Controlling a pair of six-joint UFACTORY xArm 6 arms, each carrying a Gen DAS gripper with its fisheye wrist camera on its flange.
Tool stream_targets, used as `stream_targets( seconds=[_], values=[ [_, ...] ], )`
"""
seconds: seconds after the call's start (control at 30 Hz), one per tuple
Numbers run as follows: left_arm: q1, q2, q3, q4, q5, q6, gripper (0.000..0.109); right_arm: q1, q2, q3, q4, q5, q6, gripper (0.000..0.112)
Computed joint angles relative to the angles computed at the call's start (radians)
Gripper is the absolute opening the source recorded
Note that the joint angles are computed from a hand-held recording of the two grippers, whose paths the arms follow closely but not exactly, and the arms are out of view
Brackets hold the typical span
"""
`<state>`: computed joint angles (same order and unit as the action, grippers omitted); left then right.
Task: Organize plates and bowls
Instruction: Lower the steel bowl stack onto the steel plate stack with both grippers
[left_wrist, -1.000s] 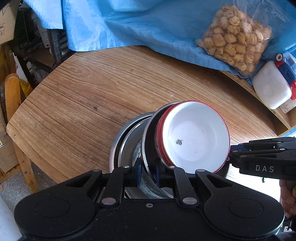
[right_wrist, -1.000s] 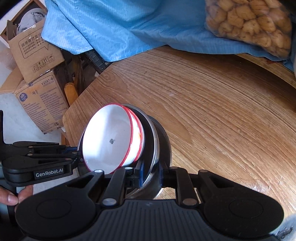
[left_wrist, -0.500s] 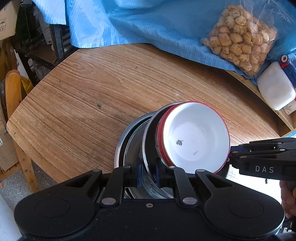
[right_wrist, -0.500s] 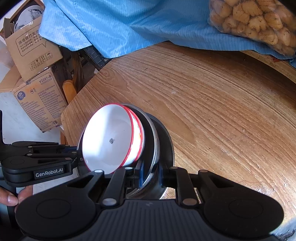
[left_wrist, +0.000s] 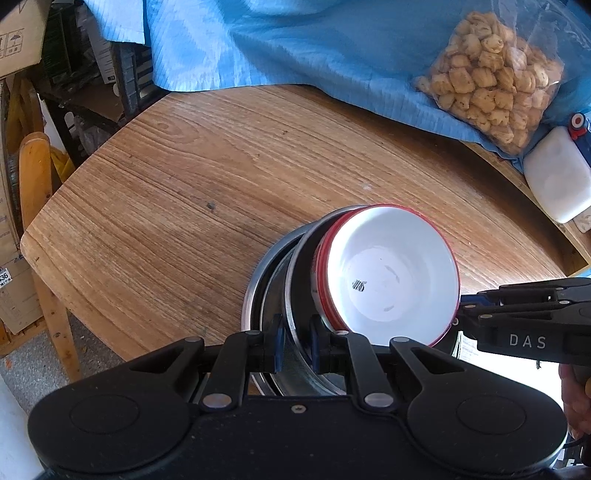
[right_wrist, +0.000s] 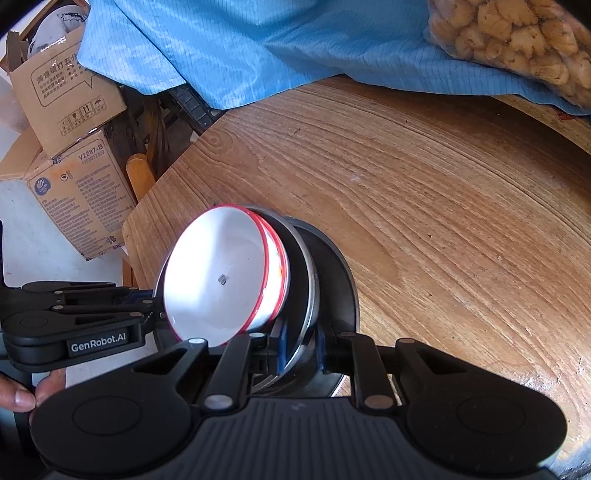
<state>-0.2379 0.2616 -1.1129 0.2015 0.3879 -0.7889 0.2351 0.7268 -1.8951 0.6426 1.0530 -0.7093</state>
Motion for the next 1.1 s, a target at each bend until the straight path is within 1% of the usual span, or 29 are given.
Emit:
stream_targets(
  seconds=[0.7, 1.0, 1.1],
  values=[
    [0.018, 0.008, -0.012, 0.104, 0.002, -0.074, 0.011, 0.011, 0.003, 0.002, -0.002, 0.012, -0.018, 0.021],
    [0.017, 0.011, -0.015, 0.118, 0.002, -0.089, 0.011, 0.008, 0.010, -0.007, 0.002, 0.018, -0.015, 0.022],
    [0.018, 0.010, -0.014, 0.125, 0.000, -0.097, 0.011, 0.008, 0.011, -0.009, 0.004, 0.021, -0.016, 0.023]
  ],
)
